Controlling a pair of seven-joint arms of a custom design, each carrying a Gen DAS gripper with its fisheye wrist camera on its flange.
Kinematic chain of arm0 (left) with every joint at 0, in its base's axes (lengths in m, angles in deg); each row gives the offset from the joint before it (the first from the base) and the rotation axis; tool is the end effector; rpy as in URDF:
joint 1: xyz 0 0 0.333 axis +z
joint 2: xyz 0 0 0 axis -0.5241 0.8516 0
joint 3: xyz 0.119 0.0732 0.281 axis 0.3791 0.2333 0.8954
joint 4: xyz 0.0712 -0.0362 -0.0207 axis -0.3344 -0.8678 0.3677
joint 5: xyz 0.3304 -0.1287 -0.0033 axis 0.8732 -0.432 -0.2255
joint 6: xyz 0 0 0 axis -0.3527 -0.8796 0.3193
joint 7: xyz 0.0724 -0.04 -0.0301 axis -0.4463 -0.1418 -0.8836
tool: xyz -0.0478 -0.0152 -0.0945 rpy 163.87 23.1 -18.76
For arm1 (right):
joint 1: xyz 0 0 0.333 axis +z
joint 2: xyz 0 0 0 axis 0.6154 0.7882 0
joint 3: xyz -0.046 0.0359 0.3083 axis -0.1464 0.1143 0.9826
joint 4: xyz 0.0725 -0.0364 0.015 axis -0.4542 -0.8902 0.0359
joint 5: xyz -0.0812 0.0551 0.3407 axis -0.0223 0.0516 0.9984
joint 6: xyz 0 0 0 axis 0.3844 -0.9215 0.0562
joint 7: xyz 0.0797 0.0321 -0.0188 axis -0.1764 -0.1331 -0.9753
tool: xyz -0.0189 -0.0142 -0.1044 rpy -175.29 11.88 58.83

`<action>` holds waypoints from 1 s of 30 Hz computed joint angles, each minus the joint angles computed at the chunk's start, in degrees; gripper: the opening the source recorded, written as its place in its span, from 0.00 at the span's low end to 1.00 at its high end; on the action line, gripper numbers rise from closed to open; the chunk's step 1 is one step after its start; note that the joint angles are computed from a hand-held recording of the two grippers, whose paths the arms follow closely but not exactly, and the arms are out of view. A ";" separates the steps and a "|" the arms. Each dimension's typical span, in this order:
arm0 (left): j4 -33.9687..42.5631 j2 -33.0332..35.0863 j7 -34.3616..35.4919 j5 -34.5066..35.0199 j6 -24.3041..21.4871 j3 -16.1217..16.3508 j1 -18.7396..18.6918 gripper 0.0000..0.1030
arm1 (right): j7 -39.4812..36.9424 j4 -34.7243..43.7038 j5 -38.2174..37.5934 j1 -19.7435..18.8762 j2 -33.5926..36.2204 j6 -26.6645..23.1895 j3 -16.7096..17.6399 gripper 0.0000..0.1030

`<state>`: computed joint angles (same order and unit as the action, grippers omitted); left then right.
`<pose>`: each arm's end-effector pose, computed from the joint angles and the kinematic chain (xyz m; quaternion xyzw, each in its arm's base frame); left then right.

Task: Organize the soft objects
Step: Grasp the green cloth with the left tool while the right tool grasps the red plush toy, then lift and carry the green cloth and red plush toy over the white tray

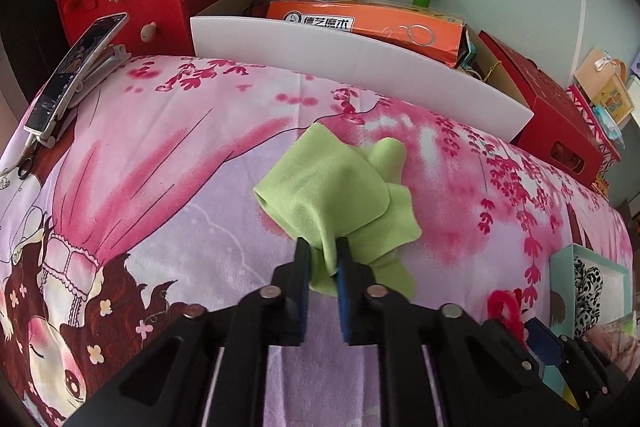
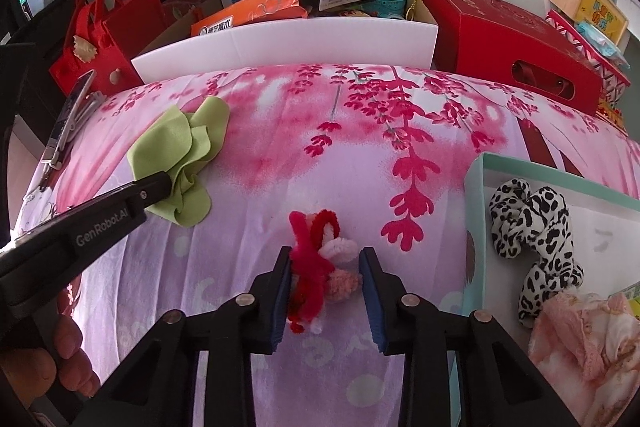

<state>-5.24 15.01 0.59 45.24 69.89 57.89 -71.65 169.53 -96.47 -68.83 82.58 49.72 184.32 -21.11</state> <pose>0.5217 -0.4378 0.2450 -0.7869 0.5465 -0.2251 0.1774 0.5189 0.4060 0.2449 -0.7565 0.5985 -0.1355 0.2261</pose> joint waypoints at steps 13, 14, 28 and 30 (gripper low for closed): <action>-3.77 -4.27 -3.74 3.74 1.97 0.91 -1.26 0.06 | 1.39 -2.83 -0.50 1.32 -2.61 0.62 -1.43 0.30; -4.27 -4.93 -4.40 4.46 2.02 0.82 -1.30 0.06 | 1.72 -3.15 -0.88 1.73 -2.99 0.62 -1.87 0.30; -10.77 -15.22 -12.64 14.81 -3.85 -5.49 0.16 0.06 | 14.50 -11.90 -14.96 9.21 -12.87 1.30 -9.52 0.30; -11.40 -16.51 -13.49 15.96 -5.16 -6.79 0.39 0.06 | 17.42 -13.42 -17.74 10.11 -14.43 1.57 -10.47 0.30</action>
